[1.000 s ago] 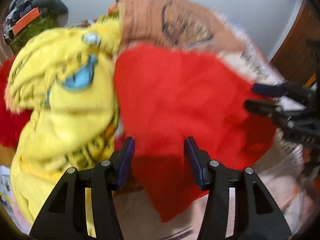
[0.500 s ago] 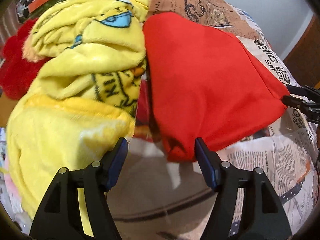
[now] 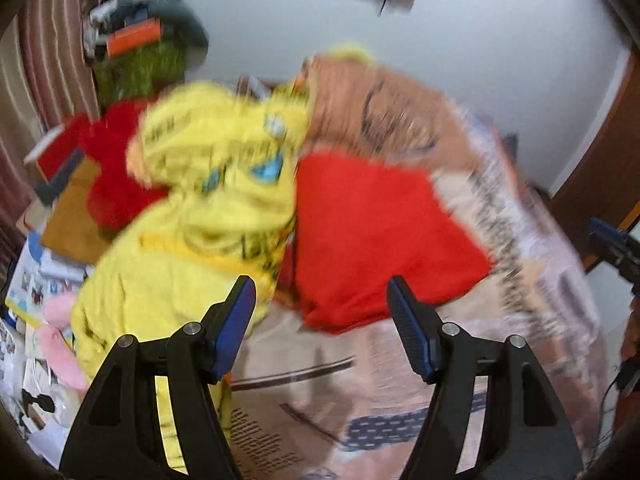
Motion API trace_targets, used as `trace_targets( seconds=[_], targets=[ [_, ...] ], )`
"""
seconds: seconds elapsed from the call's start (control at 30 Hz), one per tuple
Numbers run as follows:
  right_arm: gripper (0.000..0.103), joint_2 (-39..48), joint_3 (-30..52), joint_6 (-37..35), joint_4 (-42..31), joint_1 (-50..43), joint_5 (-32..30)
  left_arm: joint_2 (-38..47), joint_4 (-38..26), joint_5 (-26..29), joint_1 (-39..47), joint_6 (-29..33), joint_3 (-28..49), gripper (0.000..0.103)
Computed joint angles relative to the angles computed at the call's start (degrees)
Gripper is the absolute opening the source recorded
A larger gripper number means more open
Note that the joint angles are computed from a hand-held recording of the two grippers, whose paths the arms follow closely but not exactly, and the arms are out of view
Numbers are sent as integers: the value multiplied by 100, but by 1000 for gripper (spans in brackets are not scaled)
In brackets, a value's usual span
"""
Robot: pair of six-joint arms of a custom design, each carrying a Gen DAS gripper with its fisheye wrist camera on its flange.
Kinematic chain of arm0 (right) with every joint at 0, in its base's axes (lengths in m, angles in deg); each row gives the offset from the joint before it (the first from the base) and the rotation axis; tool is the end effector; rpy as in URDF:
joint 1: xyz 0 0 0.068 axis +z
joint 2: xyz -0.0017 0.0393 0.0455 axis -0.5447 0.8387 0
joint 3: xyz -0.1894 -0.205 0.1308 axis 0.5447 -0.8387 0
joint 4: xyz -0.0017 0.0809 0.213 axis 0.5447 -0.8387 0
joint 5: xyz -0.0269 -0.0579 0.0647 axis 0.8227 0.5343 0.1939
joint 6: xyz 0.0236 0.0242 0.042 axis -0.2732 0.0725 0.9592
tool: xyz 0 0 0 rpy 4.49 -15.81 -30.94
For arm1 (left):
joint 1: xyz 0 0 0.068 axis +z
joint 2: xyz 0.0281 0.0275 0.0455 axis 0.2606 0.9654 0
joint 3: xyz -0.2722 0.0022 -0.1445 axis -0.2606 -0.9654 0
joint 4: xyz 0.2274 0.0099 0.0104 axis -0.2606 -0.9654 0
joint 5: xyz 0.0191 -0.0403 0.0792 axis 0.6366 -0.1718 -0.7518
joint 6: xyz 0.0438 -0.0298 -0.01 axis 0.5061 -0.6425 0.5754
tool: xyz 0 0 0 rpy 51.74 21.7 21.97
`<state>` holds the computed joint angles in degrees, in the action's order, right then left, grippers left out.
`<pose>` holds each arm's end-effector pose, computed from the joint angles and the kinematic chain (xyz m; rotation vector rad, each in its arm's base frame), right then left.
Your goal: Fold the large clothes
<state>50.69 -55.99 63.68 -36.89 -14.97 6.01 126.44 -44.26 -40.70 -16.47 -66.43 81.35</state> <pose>0.2103 0.0724 0.2300 -0.3869 2.2914 0.2961 0.2536 -0.1476 0.1838 0.0143 2.4013 -0.2354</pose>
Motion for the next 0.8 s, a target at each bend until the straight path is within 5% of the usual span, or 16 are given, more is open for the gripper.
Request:
trace_targets(
  seconds=[0.17, 0.37, 0.63, 0.8],
  targets=[
    [66, -1618, 88, 339, -571, 732, 580, -1378, -556, -1163, -1158, -76, 162, 68],
    [66, -3033, 365, 835, -1200, 2481, 2227, -2325, -928, -3065, -3039, -21, 472, 68],
    [66, -3758, 408, 1640, -1585, 5885, 5690, -2379, -1135, -5510, -5170, -98, 757, 68],
    [74, -3689, 270, 1987, -1619, 6786, 6783, -2119, -1667, -6383, -5845, -716, 948, 71]
  ],
)
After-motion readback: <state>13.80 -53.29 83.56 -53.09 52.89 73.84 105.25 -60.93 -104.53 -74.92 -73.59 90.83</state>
